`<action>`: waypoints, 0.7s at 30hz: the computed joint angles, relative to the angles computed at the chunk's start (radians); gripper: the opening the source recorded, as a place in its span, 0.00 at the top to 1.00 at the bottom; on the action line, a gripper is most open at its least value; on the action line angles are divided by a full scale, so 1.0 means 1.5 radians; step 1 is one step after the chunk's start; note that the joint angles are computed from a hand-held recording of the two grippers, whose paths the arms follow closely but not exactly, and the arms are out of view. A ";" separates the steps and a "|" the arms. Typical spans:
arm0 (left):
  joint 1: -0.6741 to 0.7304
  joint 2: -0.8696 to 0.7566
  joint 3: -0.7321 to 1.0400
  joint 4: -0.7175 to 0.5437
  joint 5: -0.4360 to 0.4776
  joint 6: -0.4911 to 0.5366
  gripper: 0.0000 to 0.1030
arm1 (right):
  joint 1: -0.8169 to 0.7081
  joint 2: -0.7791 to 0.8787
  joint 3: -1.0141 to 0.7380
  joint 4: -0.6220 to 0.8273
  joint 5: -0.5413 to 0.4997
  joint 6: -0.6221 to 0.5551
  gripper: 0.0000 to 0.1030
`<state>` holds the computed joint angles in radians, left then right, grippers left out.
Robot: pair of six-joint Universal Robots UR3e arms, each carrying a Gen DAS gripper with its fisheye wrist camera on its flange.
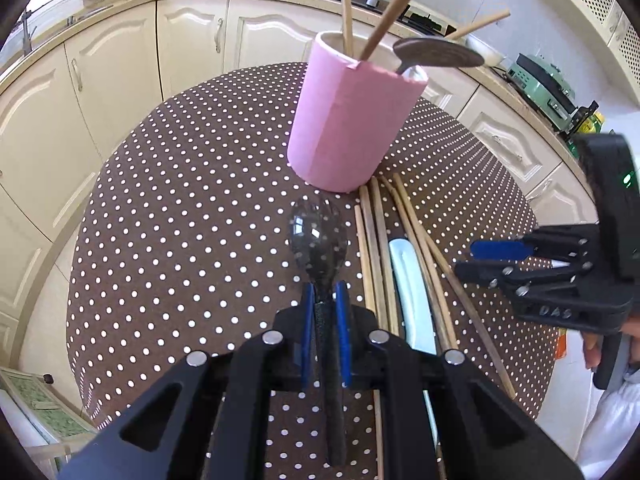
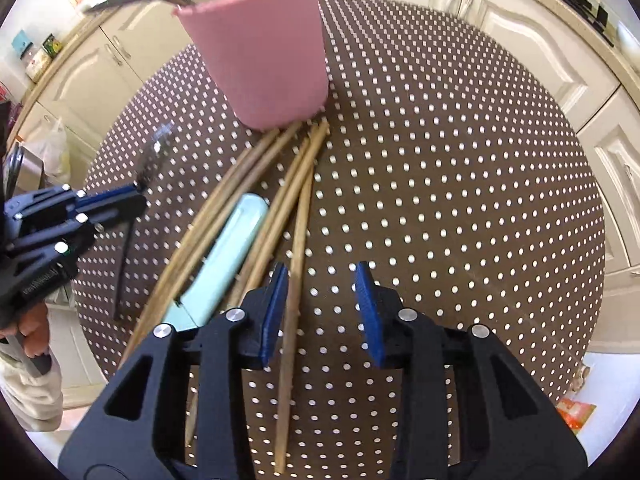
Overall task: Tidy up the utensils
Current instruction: 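Grasp the black spork with the left tool while the right tool grasps a wooden chopstick, then lift the spork and chopstick upright over the pink cup and lower them in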
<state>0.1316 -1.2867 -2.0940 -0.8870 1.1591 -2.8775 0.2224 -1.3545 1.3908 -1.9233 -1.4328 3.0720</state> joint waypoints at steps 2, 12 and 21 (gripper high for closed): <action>-0.006 -0.002 0.002 0.004 0.000 -0.006 0.89 | 0.006 0.010 -0.002 -0.004 0.002 0.001 0.66; -0.018 0.042 -0.016 0.029 -0.018 -0.012 0.89 | 0.019 0.018 0.017 -0.061 -0.031 0.011 0.94; -0.028 0.135 -0.047 0.049 -0.052 0.000 0.89 | -0.105 -0.189 0.270 -0.213 0.069 -0.013 0.94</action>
